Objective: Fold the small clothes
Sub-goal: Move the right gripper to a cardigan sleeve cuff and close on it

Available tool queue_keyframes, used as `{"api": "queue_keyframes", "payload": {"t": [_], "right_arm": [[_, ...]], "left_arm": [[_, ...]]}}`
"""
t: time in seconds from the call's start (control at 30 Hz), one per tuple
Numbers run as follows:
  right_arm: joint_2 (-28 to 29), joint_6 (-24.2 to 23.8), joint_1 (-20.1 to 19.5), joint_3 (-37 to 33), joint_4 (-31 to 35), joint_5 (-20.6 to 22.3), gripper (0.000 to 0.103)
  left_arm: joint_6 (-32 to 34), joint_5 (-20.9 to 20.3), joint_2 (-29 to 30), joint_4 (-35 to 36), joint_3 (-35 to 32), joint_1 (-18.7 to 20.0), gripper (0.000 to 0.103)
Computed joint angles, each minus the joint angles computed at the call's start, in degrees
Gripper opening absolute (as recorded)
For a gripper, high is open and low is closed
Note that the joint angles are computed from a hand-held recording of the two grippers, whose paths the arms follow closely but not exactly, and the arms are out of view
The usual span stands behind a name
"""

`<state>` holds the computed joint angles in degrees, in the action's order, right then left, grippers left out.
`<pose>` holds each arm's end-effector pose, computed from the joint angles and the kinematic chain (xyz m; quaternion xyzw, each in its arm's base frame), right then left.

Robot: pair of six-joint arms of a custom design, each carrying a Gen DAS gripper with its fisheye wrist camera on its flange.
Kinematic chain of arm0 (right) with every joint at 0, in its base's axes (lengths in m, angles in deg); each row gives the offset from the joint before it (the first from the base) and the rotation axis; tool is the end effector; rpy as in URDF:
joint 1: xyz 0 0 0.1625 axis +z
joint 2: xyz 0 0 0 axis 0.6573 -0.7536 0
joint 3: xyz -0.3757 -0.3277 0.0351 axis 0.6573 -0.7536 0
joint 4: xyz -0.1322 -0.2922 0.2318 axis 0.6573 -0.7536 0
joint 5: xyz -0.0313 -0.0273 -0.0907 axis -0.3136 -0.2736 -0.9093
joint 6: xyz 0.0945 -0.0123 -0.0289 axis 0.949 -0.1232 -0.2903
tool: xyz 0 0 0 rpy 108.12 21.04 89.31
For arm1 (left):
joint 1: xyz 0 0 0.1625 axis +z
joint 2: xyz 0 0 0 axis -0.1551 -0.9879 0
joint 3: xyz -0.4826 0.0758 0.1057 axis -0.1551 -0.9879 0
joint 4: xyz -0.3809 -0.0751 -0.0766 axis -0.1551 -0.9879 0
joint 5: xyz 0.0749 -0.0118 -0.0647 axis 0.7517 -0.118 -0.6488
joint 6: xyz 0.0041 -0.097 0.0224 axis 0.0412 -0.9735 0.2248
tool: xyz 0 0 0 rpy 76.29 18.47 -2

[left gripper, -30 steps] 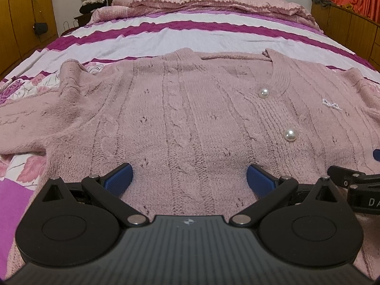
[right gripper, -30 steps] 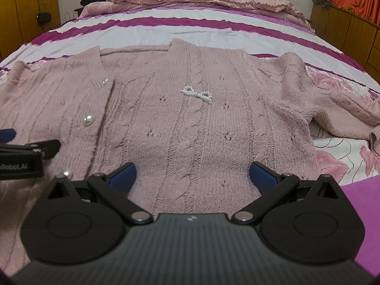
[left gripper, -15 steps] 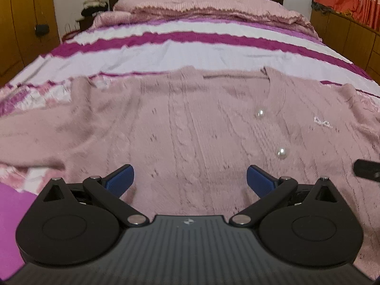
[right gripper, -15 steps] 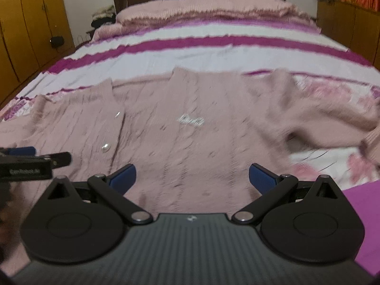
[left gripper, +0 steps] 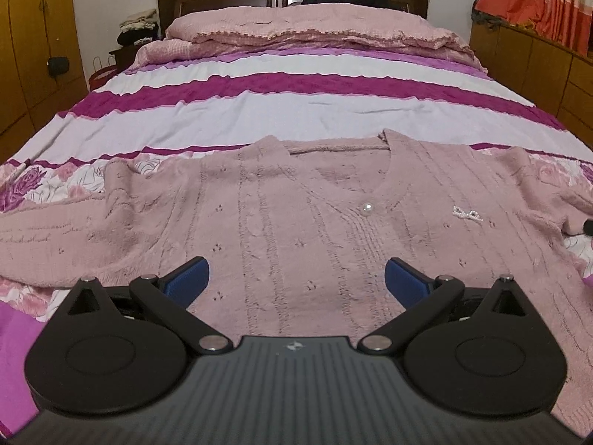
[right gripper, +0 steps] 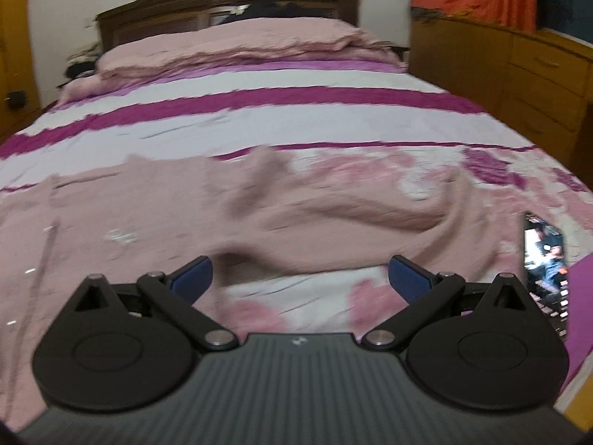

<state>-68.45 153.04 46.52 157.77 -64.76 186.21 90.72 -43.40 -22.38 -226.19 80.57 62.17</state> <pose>0.0362 -0.4490 0.2504 -0.1444 -0.6921 0.5206 0.4786 -0.2534 -0.6439 0.0672 0.4166 0.8422 -0.2645 0.2170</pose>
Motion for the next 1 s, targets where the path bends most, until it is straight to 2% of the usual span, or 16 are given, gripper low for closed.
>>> {"api": "queue_keyframes", "payload": {"t": [0.17,0.3,0.37,0.43,0.6,0.67,0.77,1.0], "right_arm": [[-3.1,3.3,-3.9,1.4,0.5,-1.4,0.103],[-4.4,1.9,-6.7,2.8,-1.4,-2.9,0.103],[-4.5,1.3,-7.5,2.8,-1.8,-2.8,0.095],[-4.8,1.7,-8.7,2.8,-1.8,-2.8,0.075],[-5.2,3.4,-10.8,3.2,-1.6,-4.8,0.068],[-4.9,2.4,-11.0,3.1,-1.7,-5.3,0.066],[-4.1,1.4,-11.2,2.5,-1.4,-5.3,0.059],[-4.7,3.0,-11.7,1.6,1.6,-5.3,0.043]], "left_arm": [[1.0,1.3,0.7,-0.7,0.1,-0.4,0.103],[1.0,2.5,1.2,-0.1,-0.3,-0.4,0.103],[0.6,2.9,1.3,0.8,-0.7,-0.2,0.103],[0.7,3.2,1.4,0.9,-0.9,-0.1,0.103],[1.5,4.2,1.8,0.3,-1.3,0.0,0.103],[1.9,4.7,2.0,0.0,-1.4,0.1,0.103],[1.9,5.0,2.1,0.3,-1.7,0.2,0.103],[3.5,5.0,2.1,-0.9,-1.2,0.2,0.103]]}}
